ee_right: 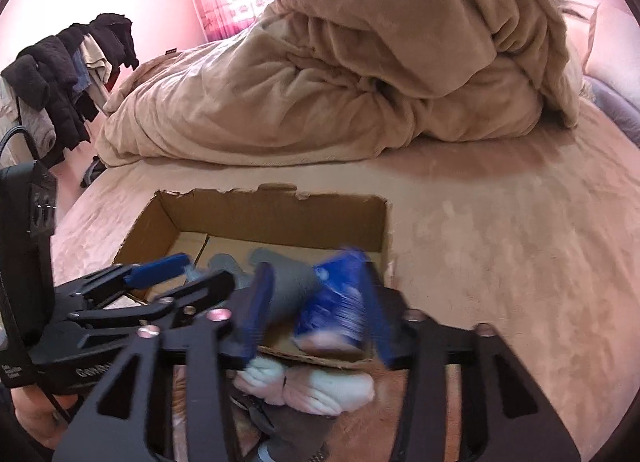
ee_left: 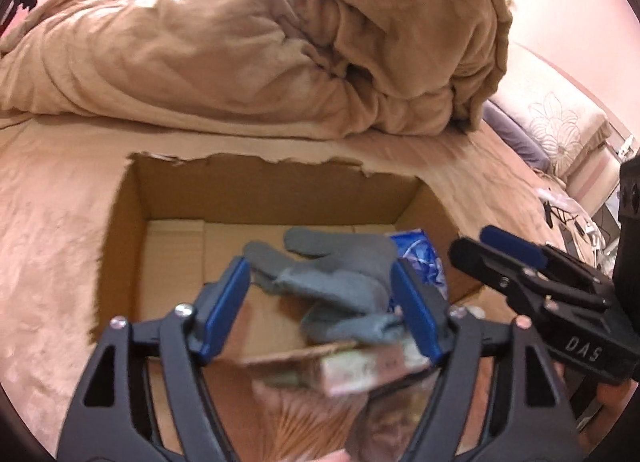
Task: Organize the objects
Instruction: 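Carry the glove and tissue pack over the box and open both grippers, then withdraw both grippers and move them toward the cotton swabs and plastic bag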
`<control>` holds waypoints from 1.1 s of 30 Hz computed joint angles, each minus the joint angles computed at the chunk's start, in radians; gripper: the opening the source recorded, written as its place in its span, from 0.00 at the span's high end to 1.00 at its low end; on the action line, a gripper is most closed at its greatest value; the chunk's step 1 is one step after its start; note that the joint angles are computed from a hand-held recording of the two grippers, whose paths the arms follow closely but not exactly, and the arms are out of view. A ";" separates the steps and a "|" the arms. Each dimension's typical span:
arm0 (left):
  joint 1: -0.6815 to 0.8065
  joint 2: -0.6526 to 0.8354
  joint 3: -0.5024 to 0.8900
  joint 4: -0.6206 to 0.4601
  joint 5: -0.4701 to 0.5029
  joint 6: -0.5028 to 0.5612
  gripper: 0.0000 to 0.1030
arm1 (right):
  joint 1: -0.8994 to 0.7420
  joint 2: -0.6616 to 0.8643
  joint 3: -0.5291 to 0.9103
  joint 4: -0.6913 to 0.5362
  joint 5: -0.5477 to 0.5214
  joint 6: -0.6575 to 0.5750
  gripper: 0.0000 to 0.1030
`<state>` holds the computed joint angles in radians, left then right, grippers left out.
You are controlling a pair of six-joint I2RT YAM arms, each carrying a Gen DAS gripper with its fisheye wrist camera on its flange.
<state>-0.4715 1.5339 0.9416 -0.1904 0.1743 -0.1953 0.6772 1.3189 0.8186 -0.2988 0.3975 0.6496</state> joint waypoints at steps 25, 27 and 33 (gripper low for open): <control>0.005 -0.953 -0.244 -0.616 -0.113 0.004 0.11 | 0.771 -0.132 0.249 -0.852 0.508 0.750 0.34; 0.022 -1.001 -0.250 -0.653 -0.104 0.015 0.11 | 0.809 -0.115 0.259 -0.895 0.512 0.814 0.34; 0.094 -1.112 -0.319 -0.719 -0.074 0.064 0.11 | 0.907 -0.063 0.281 -1.006 0.519 0.945 0.34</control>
